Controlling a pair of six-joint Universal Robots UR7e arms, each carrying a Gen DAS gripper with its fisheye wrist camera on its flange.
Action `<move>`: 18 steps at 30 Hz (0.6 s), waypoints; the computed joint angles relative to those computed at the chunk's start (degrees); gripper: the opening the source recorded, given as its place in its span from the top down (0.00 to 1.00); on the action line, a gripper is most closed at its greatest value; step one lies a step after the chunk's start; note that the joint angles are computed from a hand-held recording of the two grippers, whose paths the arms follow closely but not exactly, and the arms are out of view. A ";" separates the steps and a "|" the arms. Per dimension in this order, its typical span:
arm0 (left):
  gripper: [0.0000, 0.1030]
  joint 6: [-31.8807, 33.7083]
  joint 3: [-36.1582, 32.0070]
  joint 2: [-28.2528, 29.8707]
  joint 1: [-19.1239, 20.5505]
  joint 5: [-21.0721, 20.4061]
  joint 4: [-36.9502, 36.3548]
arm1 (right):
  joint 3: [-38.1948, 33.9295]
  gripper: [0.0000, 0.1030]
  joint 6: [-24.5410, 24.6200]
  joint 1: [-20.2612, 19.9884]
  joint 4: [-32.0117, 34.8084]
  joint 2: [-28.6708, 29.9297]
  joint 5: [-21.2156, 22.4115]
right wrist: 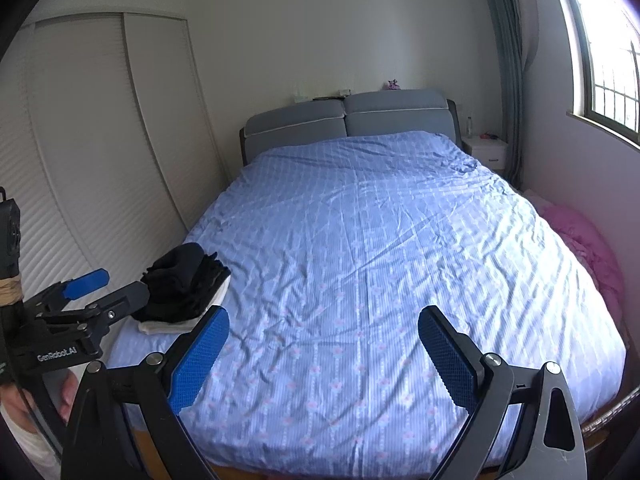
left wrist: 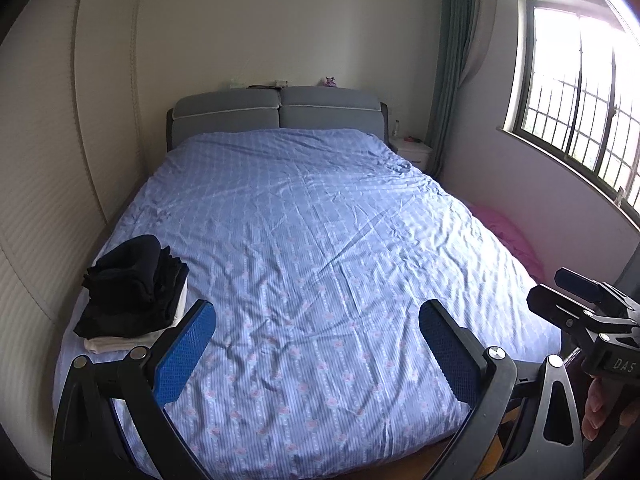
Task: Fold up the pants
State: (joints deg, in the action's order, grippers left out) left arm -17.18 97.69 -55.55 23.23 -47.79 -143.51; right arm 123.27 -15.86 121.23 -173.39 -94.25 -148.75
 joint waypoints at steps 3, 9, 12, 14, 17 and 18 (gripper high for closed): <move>0.00 -0.36 0.44 -0.42 -0.11 0.24 -0.13 | -0.02 0.07 -0.40 -0.06 -0.06 -0.20 0.09; 0.00 -0.42 0.65 -1.12 -0.07 -1.29 -0.24 | 0.22 0.07 -0.37 0.94 -0.83 0.05 -0.50; 0.00 -0.35 0.92 -1.26 -0.46 -0.76 -0.54 | 0.21 0.07 -0.43 1.51 -1.06 0.21 -1.08; 0.00 0.11 1.23 -1.34 -0.63 -0.93 -1.33 | 0.17 0.07 -0.39 1.47 -0.80 0.08 -0.92; 0.00 0.39 1.34 -1.40 -0.70 -1.67 -1.88 | 0.16 0.07 -0.39 1.49 -0.66 -0.08 -0.80; 0.00 0.44 1.39 -1.38 -0.78 -1.79 -2.01 | 0.22 0.07 -0.40 1.50 -0.68 -0.11 -0.82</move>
State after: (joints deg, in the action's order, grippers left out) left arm -16.74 99.07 -56.92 22.45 -49.58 -145.51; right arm 123.49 -16.26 122.73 -174.06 -94.36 -149.58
